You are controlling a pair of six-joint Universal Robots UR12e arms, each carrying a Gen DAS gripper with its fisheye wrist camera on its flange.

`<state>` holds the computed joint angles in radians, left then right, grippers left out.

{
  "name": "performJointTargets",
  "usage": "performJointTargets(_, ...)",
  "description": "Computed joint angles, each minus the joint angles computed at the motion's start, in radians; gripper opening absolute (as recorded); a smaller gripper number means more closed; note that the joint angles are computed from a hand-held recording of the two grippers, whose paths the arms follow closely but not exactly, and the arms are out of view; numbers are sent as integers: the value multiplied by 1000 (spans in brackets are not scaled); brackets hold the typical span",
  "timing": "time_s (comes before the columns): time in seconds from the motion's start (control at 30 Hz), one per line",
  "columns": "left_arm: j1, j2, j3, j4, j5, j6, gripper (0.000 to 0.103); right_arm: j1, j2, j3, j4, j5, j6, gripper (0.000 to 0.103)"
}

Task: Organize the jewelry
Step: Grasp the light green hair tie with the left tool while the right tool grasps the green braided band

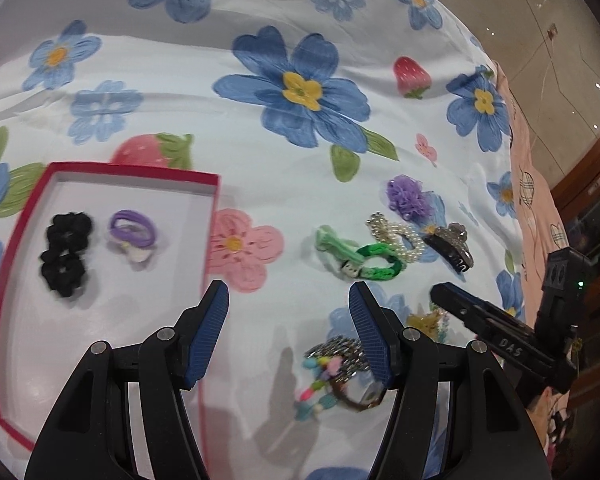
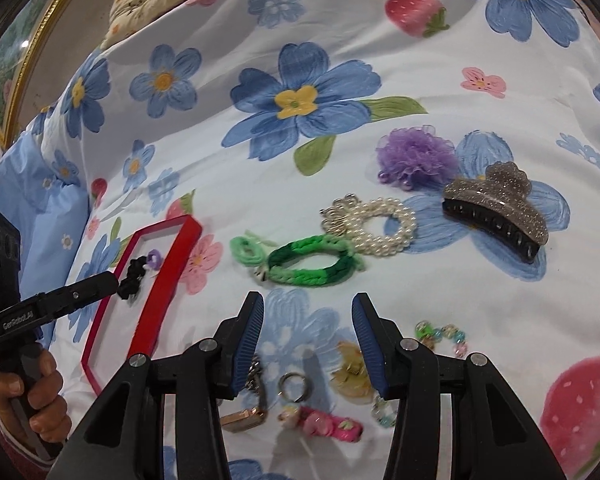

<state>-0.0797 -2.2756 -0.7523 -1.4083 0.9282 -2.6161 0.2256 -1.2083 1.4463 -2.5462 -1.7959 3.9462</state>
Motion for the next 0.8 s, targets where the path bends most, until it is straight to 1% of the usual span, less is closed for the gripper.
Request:
performJointTargets(0.07,-8,-10,11,-3,-3,-6,62,-5,4,-1,8,-1,4,48)
performJointTargets(0.2,-28,-54,85,-80,-9,4,62,-17,13,-5,16,11,11,47)
performJointTargets(0.43,-63,-130,197,-172,20,13,61,-39,32,-14,35,47,12,44)
performJointTargets(0.5,-71,-151,228,-204,25,26,44,-44,37,-17,43,54,17,41)
performJointTargets(0.53,-75,-165,250,-230,26,33,42,-47,38,-15,44,60,22,39)
performJointTargets(0.63,-84,-203,310,-292,27,38,40,-54,39,-6,25,74,25,35)
performJointTargets(0.7,-88,-223,342,-329,20,42,29,-56,40,-5,20,78,24,34)
performJointTargets(0.77,-91,-220,333,-323,20,50,22,-56,40,-5,19,79,20,30)
performJointTargets(0.8,-90,-215,324,-316,18,54,20,-57,42,-7,19,81,17,23)
